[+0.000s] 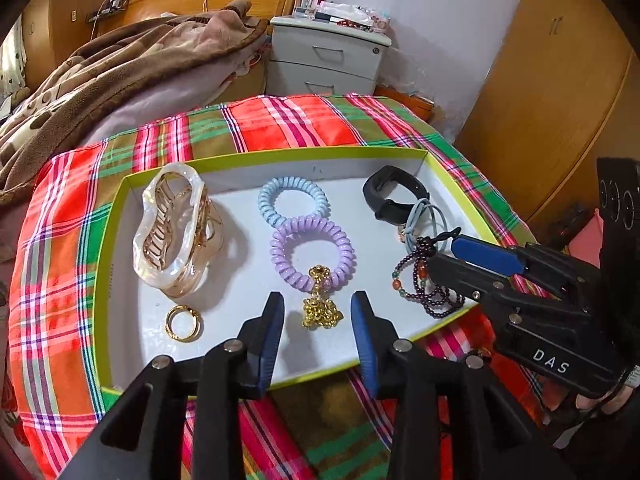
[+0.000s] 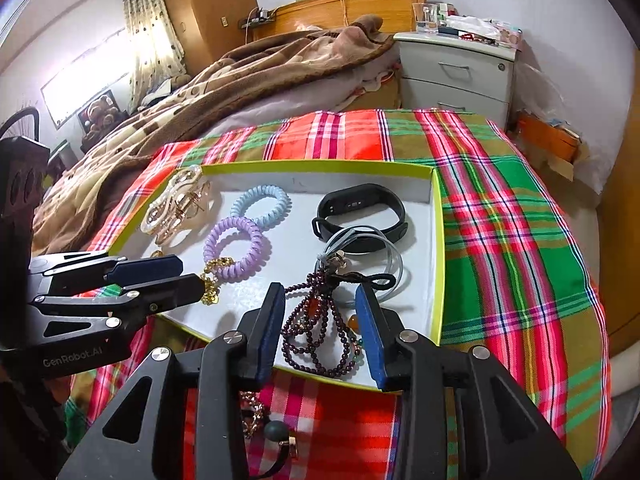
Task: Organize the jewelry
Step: 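Carry the gold chain and beaded bracelets into the box lid and release both, then move both tools back over the remaining jewelry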
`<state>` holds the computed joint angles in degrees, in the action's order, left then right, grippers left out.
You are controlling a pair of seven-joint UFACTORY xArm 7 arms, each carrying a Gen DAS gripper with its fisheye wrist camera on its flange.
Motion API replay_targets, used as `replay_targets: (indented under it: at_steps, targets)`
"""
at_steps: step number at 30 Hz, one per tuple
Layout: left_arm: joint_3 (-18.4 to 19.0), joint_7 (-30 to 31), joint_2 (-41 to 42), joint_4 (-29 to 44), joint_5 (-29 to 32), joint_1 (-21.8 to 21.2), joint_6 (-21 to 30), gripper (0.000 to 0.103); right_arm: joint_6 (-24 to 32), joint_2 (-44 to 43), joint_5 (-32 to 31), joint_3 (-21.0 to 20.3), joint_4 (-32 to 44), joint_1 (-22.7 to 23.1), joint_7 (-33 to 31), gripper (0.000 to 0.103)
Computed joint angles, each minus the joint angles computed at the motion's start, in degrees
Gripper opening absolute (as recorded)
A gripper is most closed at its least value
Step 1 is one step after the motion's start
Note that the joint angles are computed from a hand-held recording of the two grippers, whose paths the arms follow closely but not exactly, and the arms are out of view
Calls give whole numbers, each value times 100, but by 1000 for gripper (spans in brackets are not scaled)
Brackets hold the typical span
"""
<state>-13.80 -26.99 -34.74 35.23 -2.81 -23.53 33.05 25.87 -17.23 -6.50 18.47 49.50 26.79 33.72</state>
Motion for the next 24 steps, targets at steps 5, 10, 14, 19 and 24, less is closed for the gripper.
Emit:
replay_targets:
  at_steps: [5,10,14,19,24]
  targets:
    - [-103,-123,-266,-36,74,9,136,36,-61,-248,-40,64,-119,-14,165,38]
    - [-207,-395,-690,-174,124,31,247,36,-70,-673,-18,136,-356,2,296,38]
    - [-198,-586,-1072,-363,63,0,320,38,-5,-1045,94,170,-592,37,425,38]
    - [-186,-677,-1416,-572,-29,-115,431,38,204,-1384,206,253,-801,81,558,38]
    - [-167,-713,-1701,-760,-140,-253,513,38,319,-1462,583,135,-971,386,491,38]
